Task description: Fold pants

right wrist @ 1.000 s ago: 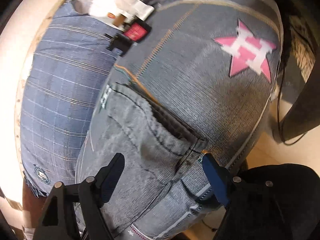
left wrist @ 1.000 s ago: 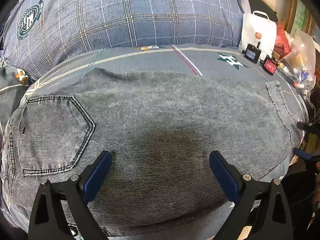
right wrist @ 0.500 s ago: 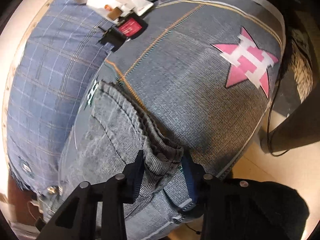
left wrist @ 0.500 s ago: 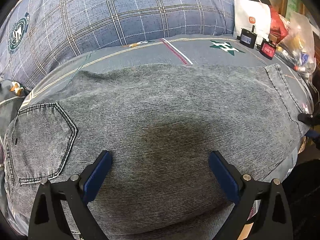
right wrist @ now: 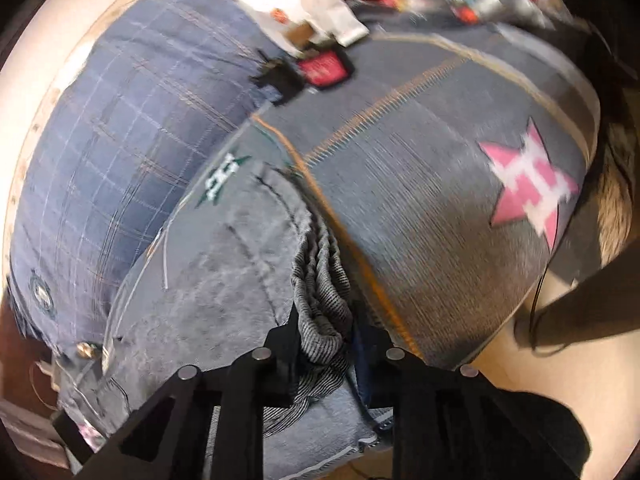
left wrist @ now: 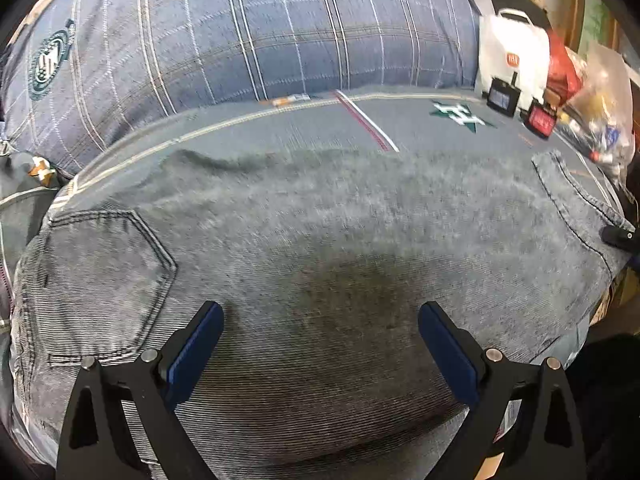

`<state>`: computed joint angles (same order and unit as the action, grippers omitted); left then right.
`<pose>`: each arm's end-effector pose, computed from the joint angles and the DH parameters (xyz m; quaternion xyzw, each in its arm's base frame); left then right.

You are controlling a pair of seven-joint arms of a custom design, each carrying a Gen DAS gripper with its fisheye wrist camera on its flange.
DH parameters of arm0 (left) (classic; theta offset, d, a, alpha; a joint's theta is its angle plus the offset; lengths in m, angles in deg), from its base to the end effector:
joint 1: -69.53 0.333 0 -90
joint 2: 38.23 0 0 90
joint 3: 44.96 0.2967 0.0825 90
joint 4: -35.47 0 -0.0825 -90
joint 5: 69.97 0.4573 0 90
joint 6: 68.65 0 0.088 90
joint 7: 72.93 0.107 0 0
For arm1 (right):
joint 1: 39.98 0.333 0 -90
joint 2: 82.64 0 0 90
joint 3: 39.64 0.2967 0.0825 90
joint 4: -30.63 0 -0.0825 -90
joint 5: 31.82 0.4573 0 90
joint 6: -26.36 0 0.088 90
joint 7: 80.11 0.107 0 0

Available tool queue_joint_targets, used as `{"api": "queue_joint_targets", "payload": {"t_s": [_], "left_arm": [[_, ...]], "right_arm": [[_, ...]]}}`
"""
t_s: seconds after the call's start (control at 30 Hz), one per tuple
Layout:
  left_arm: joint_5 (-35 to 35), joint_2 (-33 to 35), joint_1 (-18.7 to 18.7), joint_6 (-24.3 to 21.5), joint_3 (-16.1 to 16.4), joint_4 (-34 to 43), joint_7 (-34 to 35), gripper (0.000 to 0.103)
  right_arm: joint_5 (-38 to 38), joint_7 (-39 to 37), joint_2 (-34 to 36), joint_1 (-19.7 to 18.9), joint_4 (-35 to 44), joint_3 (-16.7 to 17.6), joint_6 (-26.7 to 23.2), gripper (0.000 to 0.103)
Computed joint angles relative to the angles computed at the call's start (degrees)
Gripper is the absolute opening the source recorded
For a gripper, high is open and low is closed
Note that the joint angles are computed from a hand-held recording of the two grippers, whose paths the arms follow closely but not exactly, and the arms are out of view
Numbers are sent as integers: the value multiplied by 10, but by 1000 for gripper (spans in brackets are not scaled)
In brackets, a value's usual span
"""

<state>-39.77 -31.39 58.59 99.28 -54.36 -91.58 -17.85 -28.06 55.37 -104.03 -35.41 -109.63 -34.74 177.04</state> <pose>0.5806 -0.2490 0.3162 -0.5941 0.7428 -0.2372 0.1979 0.5330 0.0876 0.4455 -0.4171 0.8666 -0.0753 0.2632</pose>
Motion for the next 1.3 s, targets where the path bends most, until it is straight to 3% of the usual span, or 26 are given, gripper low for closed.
{"api": "queue_joint_targets", "payload": {"t_s": [0.07,0.13,0.3,0.4,0.53,0.6,0.67,0.7,0.73,0.77,0.8,0.9,1.0,1.07,1.1,1.13,1.17,1.2,1.23,1.3], "left_arm": [[20,20,-6,-43,-3,19,14,99],[61,19,-20,-31,14,15,-11,102],[-79,1,17,-44,-22,3,102,100],[-132,-32,27,-22,-18,-32,119,100],[-94,-122,60,22,13,-120,16,100],[-57,-160,97,28,11,-154,-57,100],[-70,-189,114,27,22,-182,-82,100],[-85,-197,114,24,29,-190,-78,100],[-96,-202,114,20,34,-193,-71,100],[-96,-206,118,18,31,-196,-71,100],[-92,-207,123,15,25,-193,-74,100],[-128,-199,91,26,33,-178,-27,100],[-155,-195,54,48,33,-171,28,100],[-121,-175,65,47,0,-150,21,100],[-86,-162,78,37,-20,-135,1,100],[-53,-135,82,4,-33,-109,-6,100],[-45,-106,71,-44,-34,-80,14,100],[-37,-75,61,-88,-33,-55,33,100],[-18,-61,54,-100,-28,-48,25,102],[17,-69,48,-70,-15,-62,-20,101]], "right_arm": [[-26,4,1,-5,13,12,-11,23],[-43,5,3,-4,24,19,-15,23],[-99,-2,23,12,79,45,-1,23],[-117,-43,48,46,124,57,19,23],[-92,-130,107,114,174,63,54,23],[-17,-200,142,153,182,48,75,28],[86,-301,198,185,205,37,69,37],[146,-355,221,191,215,36,58,56],[204,-396,246,190,228,36,28,63],[242,-417,250,189,222,38,31,63],[288,-458,235,188,202,40,65,66],[395,-522,201,183,181,33,67,70],[439,-525,157,183,135,19,121,76],[456,-502,145,180,113,5,125,79],[452,-488,148,176,112,-1,105,79],[443,-463,161,162,120,-6,54,79],[474,-478,171,169,127,-23,23,79],[521,-514,168,162,125,-21,24,79],[529,-517,168,156,131,-24,11,79],[546,-536,173,148,152,-25,5,79]]}}
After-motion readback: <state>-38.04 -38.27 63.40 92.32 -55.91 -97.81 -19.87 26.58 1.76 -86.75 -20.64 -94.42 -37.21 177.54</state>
